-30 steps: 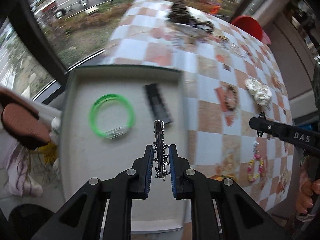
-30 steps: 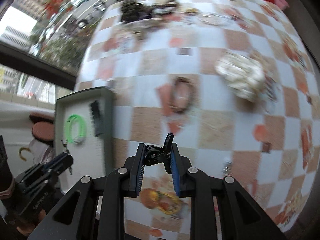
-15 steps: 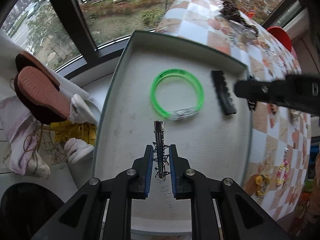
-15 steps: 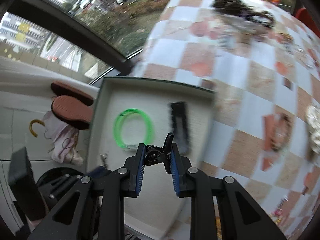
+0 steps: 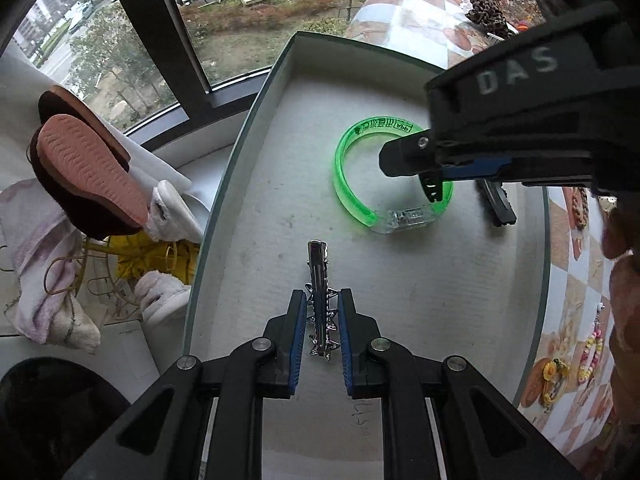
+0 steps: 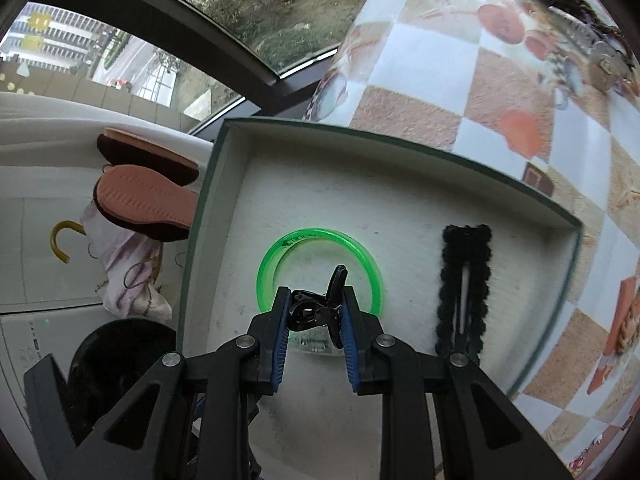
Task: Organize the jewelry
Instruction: 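Carry both items to the tray while the right tool drops the claw clip inside the bangle, then lower the silver barrette into the tray and open the left tool, then move both tools back over the remaining jewelry on the table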
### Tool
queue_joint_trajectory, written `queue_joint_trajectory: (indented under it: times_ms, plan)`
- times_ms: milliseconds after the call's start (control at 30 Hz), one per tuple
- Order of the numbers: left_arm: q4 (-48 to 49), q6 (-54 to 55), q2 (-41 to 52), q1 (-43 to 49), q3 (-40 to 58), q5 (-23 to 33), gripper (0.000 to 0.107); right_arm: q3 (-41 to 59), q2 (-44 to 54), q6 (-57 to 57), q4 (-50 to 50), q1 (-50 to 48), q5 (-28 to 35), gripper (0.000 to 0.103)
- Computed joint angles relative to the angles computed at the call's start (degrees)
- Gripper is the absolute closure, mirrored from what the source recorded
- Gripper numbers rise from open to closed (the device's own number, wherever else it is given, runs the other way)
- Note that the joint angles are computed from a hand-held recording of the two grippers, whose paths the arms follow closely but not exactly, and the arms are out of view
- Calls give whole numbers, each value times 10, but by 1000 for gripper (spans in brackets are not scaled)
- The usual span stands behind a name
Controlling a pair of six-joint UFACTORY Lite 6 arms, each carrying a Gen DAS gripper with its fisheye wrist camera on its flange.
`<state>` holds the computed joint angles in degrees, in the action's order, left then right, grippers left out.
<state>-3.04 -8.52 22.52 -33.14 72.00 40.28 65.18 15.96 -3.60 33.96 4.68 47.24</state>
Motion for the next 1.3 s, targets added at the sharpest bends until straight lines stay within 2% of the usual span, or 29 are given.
queue_joint_trajectory:
  times_ms: [233, 300, 333, 367, 633, 933, 1100, 1167, 1200, 1300]
  plan:
    - [4, 4, 13, 1, 6, 5, 87, 8, 14, -3, 4, -6, 11, 74]
    - [8, 0, 15, -1, 11, 9, 87, 10, 14, -9, 11, -9, 13, 62]
    - [10, -3, 17, -3, 13, 11, 87, 11, 13, -8, 13, -8, 13, 52]
    - [11, -3, 17, -3, 14, 12, 87, 13, 13, -6, 13, -6, 13, 46]
    - [50, -39, 13, -20, 24, 29, 87, -2, -51, 2, 21, -33, 29, 46]
    - [76, -60, 21, -39, 47, 57, 87, -117, -231, 26, -29, -131, 88, 43]
    - [85, -63, 23, -51, 60, 69, 86, -189, -335, 8, -61, -230, 145, 43]
    - [91, -67, 26, -55, 64, 74, 37, -215, -374, -5, -74, -281, 171, 43]
    - [105, -83, 21, -60, 63, 74, 4, -228, -397, -14, -84, -312, 187, 43]
    - [121, -92, 4, -73, 65, 73, 4, -256, -443, -44, -103, -396, 227, 43]
